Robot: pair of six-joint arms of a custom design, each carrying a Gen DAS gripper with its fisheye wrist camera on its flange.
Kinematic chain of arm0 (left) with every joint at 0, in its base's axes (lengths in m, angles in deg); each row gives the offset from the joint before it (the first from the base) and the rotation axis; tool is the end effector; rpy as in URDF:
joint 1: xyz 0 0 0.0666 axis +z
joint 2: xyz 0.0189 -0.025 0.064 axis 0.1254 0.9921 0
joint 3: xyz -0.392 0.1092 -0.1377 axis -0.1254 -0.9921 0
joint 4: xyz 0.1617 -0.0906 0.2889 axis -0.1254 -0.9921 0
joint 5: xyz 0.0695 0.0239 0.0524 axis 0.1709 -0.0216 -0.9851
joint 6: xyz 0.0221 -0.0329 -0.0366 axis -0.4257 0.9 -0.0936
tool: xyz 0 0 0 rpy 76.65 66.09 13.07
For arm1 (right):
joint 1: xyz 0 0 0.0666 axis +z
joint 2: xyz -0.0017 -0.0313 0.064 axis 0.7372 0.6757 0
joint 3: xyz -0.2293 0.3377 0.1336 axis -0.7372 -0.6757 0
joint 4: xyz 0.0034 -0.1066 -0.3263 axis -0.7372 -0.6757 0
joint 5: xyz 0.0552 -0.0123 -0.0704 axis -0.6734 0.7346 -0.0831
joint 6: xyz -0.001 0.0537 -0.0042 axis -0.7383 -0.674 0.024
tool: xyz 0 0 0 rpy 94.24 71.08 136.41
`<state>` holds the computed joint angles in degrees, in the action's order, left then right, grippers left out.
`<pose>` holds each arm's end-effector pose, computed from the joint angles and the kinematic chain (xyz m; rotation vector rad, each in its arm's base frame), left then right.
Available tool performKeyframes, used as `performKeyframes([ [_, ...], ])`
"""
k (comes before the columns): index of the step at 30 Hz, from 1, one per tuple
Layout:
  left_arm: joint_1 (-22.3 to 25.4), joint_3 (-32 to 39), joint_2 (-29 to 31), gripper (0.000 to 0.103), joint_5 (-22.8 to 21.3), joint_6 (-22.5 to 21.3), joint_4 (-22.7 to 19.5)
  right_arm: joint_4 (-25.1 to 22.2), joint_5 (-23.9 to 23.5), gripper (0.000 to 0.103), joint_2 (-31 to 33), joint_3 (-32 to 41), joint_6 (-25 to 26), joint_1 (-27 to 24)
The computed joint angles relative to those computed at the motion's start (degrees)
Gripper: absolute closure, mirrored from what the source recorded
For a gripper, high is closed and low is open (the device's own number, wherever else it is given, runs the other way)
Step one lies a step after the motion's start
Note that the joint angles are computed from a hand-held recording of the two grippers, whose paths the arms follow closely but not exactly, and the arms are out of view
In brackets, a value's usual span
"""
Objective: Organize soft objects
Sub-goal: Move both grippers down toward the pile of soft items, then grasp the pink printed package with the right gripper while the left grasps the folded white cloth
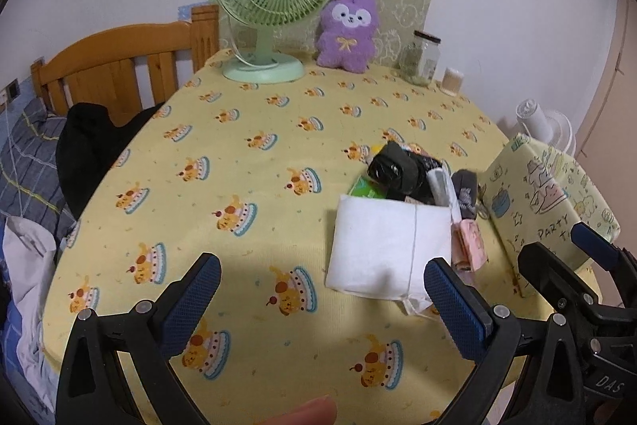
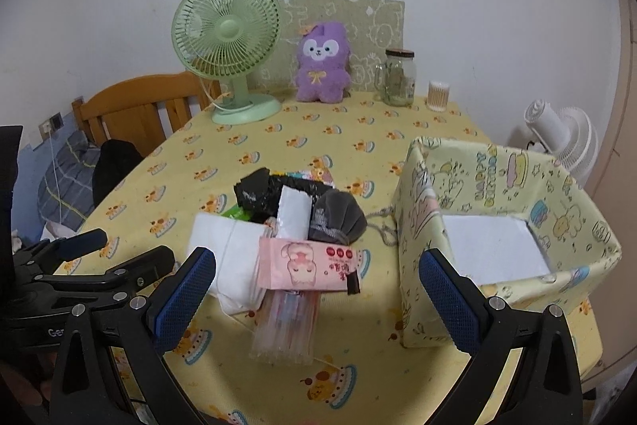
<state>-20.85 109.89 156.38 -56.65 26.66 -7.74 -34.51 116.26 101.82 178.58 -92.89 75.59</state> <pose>0.6541 -0.3494 0.4156 0.3415 2.3465 -0.3481 0.5802 0.2906 0.4305 0.2058 2.2100 -0.0418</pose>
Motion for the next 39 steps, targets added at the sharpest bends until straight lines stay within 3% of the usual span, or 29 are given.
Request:
performKeyframes([
  [4, 0.1, 3.0, 2.0, 0.0, 0.8, -1.2, -2.1, 0.0, -0.4, 0.0, 0.6, -0.3, -0.8, 0.0],
  [16, 0.8, 21.6, 12.0, 0.0, 7.4, -1.2, -14.7, -2.3, -1.8, 0.0, 1.9, 0.8, -3.9, -0.6],
  [22, 0.2, 8.3, 6.1, 0.0, 9.7, -3.7, -7.5, -1.4, -4.2, 0.0, 1.5, 1.0, -3.6, -1.0],
  [26, -1.2, 7.4, 5.5, 0.0, 7.1, -5.0, -5.5, -1.6, -4.6, 0.0, 2.4, 3.7, -0.9, -0.4],
  [28, -0.8, 11.1, 7.4, 0.0, 7.7, -2.9, -7.3, -3.5, -3.9, 0.0, 3.9, 6.6, 0.4, -0.1],
  [32, -0.9, 25.7, 14.3, 0.0, 8.2, -2.8, -16.6, -9.0, -5.7, 0.0, 7.3, 12.7, 0.1, -1.2],
  [36, -1.2, 24.6, 14.1, 0.0, 7.0, -2.6, -16.3, -15.1, -2.7, 0.0, 10.6, 18.5, 3.4, -0.5],
  [39, -0.7, 26.1, 15.1, 0.0, 8.4, -0.5, -17.1, -17.0, -1.3, 0.0, 11.6, 20.0, 3.3, -0.5],
])
